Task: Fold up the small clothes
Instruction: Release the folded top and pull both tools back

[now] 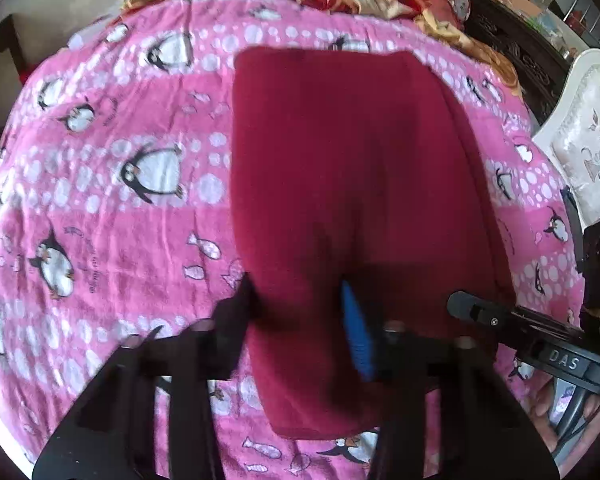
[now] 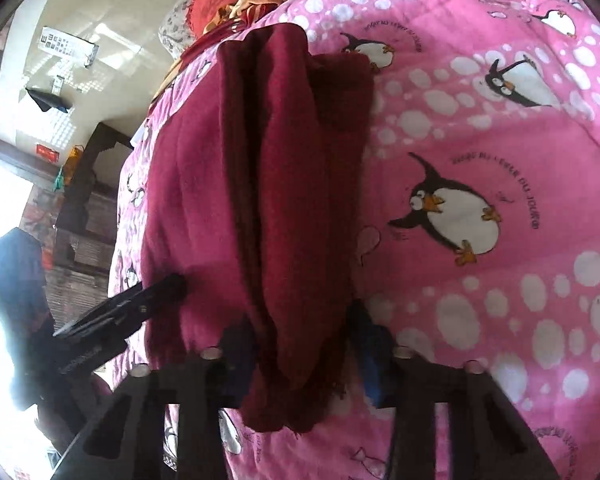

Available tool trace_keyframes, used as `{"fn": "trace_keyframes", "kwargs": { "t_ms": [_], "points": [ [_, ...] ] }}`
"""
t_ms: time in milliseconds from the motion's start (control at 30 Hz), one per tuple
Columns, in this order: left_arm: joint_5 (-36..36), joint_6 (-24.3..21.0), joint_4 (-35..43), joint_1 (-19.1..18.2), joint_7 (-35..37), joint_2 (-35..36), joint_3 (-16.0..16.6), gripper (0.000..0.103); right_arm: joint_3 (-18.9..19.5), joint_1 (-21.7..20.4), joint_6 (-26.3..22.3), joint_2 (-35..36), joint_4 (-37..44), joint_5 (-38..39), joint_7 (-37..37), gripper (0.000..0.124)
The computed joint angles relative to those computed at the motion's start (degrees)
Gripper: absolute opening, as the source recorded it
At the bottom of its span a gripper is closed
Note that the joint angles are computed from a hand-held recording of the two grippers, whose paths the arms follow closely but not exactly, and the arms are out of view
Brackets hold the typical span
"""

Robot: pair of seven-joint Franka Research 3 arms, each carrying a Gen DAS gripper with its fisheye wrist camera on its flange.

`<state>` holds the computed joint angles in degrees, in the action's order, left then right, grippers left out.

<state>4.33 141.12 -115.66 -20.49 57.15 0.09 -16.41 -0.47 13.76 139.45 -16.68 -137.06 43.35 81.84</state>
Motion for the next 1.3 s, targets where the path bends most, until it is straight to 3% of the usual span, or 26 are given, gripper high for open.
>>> {"fn": "trace_keyframes", "kwargs": {
  "t_ms": [100, 233, 400, 500, 633, 700, 933, 967, 1033, 1067, 1100, 1300],
  "points": [
    [0.47, 1.25, -1.20, -0.05, 0.53, -1.96, 0.04, 0.024, 0.61, 0.23, 1.13, -1.42, -0.14, -0.14, 0.94, 0.022],
    [-1.95, 1.18, -2.20, 0.23, 1.49, -1.65, 0.56, 0.024, 1.04, 0.65, 2.07, -0.94, -0.22, -1.03, 3.06, 0.023],
    [-3.17, 0.55, -3.62, 0.24, 0.84, -4.06, 0.37, 0.027, -0.82, 0.95, -0.01, -0.62, -0.60, 3.73, 1.83, 0.039],
    [3.32, -1.47, -4.46, -0.06, -3.58, -7.29, -0.73, 0.027, -0.53, 0.43, 0.30, -5.12, -2.77, 3.56, 2.25, 0.058],
    [8.12, -4.56, -5.08, -1.37, -6.40, -11.67, -2.12, 0.027, 0.46, -0.28, -0.37, -12.61, -5.77, 0.12, 5.98, 0.059],
    [8.92, -5.18, -5.54, -2.30, -6.80, -13.88, -2.63, 0.032, 0.84, -0.38, -0.42, -16.13, -6.97, -1.44, 7.82, 0.060],
    [10.35, -9.39, -5.00, -4.83, -7.90, -19.46, -4.24, 0.032, 3.29, -1.72, -3.09, -27.58, -9.13, -10.20, 16.95, 0.066],
    [10.59, -10.03, -4.78, -4.96, -8.23, -19.87, -4.49, 0.033, 3.62, -1.85, -3.78, -28.89, -9.11, -11.36, 17.92, 0.067],
    [11.02, -11.41, -4.76, -5.13, -9.47, -21.15, -4.95, 0.047, 4.50, -2.19, -4.98, -31.10, -8.68, -13.80, 19.73, 0.067],
    [11.12, -11.54, -5.07, -5.19, -10.49, -22.12, -5.12, 0.059, 4.42, -2.13, -5.61, -32.20, -8.76, -14.63, 20.13, 0.068],
    [11.38, -11.10, -5.74, -5.21, -11.59, -23.16, -5.31, 0.063, 4.41, -1.97, -5.94, -32.96, -8.51, -15.24, 20.38, 0.069],
    [13.32, -14.81, -5.24, -5.12, -14.59, -26.05, -6.51, 0.064, 4.79, -1.88, -7.96, -35.91, -7.42, -18.44, 21.18, 0.071]
  ]
}}
